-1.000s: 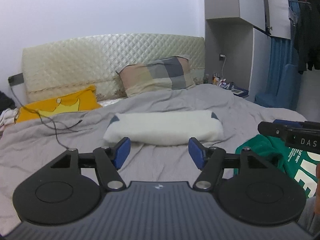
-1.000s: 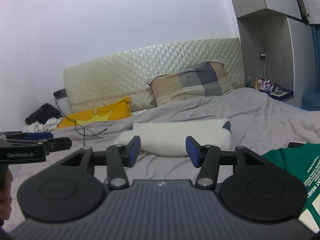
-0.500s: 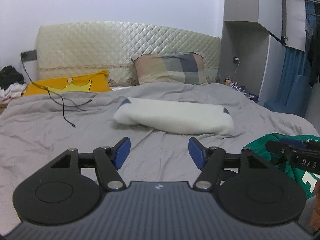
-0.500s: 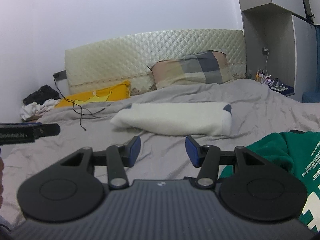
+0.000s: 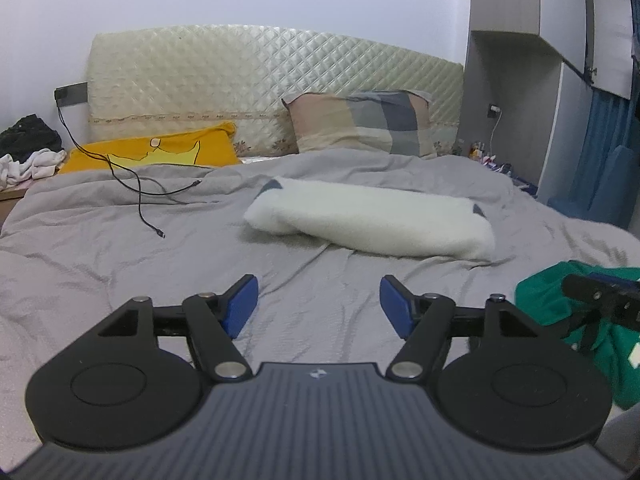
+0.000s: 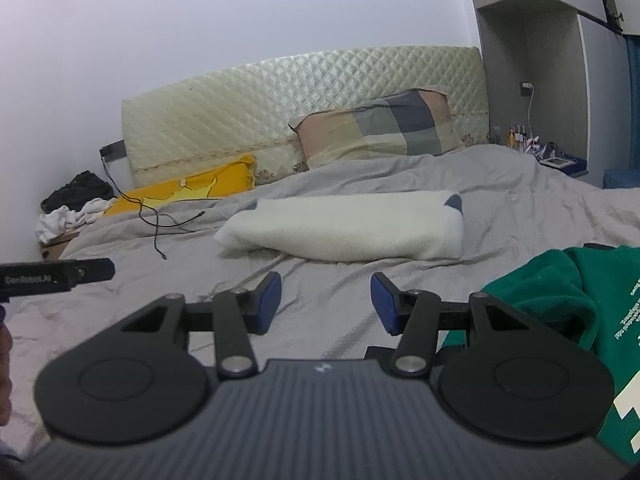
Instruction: Fold large clothes
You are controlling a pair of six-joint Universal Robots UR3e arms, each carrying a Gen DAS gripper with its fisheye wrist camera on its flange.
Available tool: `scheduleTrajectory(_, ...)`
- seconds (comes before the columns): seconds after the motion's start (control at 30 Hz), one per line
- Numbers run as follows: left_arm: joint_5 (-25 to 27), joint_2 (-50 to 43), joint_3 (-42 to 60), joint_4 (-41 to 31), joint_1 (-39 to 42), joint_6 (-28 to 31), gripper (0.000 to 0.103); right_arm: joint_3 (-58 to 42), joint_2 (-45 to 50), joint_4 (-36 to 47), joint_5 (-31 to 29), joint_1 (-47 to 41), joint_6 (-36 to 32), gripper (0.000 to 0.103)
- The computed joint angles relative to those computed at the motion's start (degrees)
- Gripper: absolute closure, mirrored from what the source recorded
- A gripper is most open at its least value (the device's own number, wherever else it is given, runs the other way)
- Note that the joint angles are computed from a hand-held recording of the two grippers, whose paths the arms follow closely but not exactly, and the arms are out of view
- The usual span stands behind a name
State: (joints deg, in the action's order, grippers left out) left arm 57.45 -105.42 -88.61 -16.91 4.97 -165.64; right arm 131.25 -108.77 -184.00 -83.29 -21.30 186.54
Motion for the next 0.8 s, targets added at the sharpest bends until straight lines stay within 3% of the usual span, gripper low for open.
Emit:
scheduleTrajectory(0.1, 7.03, -5.41, 3.65, 2.65, -4.2, 0.2, 0.03, -1.13, 1.88, 0.14, -0.45, 0.62, 0.28, 0.05)
scheduleTrajectory(0.33, 16.34, -24.51, 18.21, 2.72, -11.54, -3.18, 0.03, -1.43, 4.61, -0.5, -1.34, 1.24, -0.5, 0.05)
scheduleTrajectory(0.57, 25.2, -46.34, 46.24, -6.66, -16.8, -8.39, 0.029, 0.12, 3.45, 0.02, 2.74, -1.56, -0.28, 0.047)
scheduleTrajectory(0.7, 28.01, -56.33, 61.99, -13.14, -18.94, -6.31, 0.024, -0.73, 4.95, 0.56, 3.7, -2.25, 0.09, 0.047)
scheduleTrajectory(0.8, 28.62, -63.72, 73.83, -18.38, -19.37, -5.01, 0.013, -1.98, 6.62, 1.45, 3.76, -2.17, 0.21, 0.047)
